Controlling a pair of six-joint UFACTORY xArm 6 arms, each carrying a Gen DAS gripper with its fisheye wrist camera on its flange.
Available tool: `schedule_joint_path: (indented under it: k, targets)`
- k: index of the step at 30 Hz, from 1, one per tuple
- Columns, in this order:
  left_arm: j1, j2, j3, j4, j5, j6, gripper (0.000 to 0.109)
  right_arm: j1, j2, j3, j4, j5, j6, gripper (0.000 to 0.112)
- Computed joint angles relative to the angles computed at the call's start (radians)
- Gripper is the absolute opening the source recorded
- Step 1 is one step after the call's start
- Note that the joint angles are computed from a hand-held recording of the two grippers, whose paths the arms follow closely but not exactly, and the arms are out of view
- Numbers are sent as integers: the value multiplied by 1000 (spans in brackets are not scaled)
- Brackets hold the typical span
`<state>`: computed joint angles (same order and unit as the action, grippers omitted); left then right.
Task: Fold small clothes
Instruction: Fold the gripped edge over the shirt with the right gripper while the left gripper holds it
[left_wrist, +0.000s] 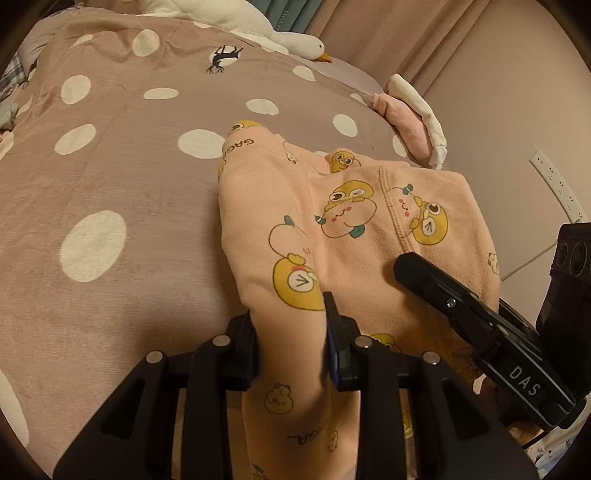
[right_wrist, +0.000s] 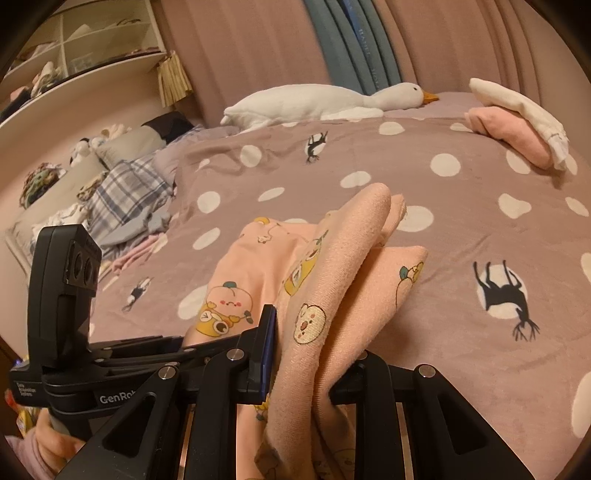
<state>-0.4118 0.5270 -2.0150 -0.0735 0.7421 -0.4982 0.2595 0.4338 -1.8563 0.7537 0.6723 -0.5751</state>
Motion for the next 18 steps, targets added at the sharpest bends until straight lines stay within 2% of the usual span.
schedule_joint_path:
  k: [18]
  targets:
    - [26, -50, 67, 42, -8, -41, 29, 39, 67, -99, -14, 34, 22, 24]
